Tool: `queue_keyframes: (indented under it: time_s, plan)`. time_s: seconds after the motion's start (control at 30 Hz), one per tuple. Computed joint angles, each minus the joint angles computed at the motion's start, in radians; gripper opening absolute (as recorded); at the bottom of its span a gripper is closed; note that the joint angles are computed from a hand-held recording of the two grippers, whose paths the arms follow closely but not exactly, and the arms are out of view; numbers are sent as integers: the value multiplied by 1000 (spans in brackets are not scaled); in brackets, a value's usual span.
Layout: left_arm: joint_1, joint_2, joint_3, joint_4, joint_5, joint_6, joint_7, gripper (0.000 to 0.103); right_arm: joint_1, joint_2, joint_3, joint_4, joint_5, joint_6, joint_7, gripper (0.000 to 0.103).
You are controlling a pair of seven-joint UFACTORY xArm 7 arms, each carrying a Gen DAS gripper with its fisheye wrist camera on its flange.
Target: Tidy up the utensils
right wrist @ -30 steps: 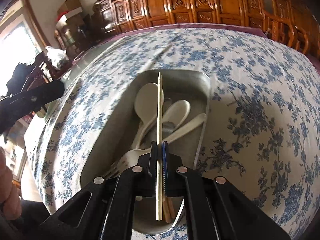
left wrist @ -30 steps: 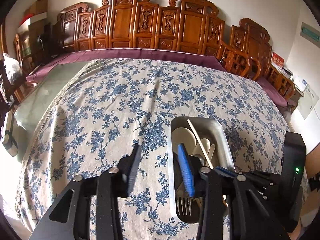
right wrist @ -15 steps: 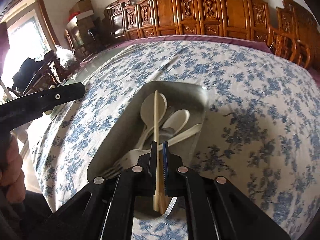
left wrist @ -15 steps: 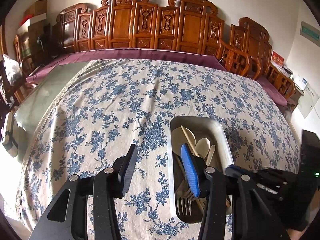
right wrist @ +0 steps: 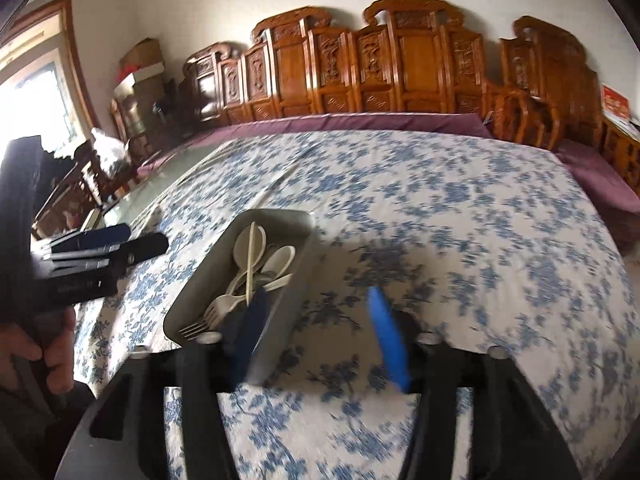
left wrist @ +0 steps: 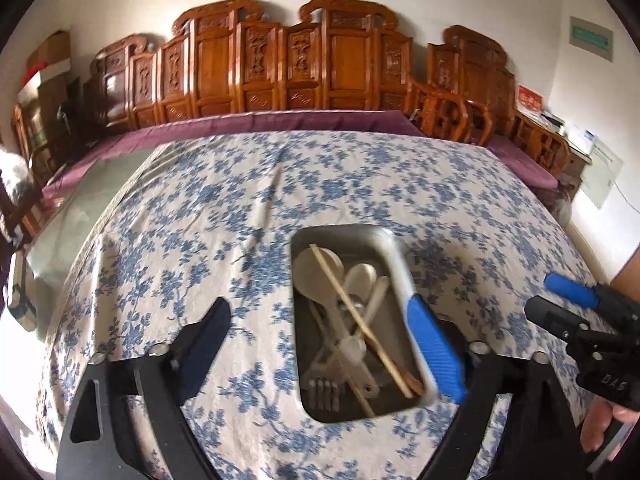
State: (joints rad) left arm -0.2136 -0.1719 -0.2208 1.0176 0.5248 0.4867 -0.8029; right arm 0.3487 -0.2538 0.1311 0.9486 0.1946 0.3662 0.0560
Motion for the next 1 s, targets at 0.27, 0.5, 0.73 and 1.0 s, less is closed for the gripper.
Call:
queue_keyframes:
  time_s: [0.27, 0.5, 0.73, 1.0]
  plan:
    - [-50, -41, -56, 6, 14, 96, -25, 95, -65, -159, 17, -86, -102, 52, 103, 94]
    - [-78, -106, -84, -6, -21, 160, -61, 95, -106, -291, 26, -122, -152, 102, 167, 100]
    - [-60, -199, -139, 25, 17, 215, -112, 95, -134, -408, 36, -93, -193, 129, 192, 100]
    - [-20, -312, -212, 68, 25, 262, -122, 95, -158, -516, 47, -66, -221, 126, 192, 100]
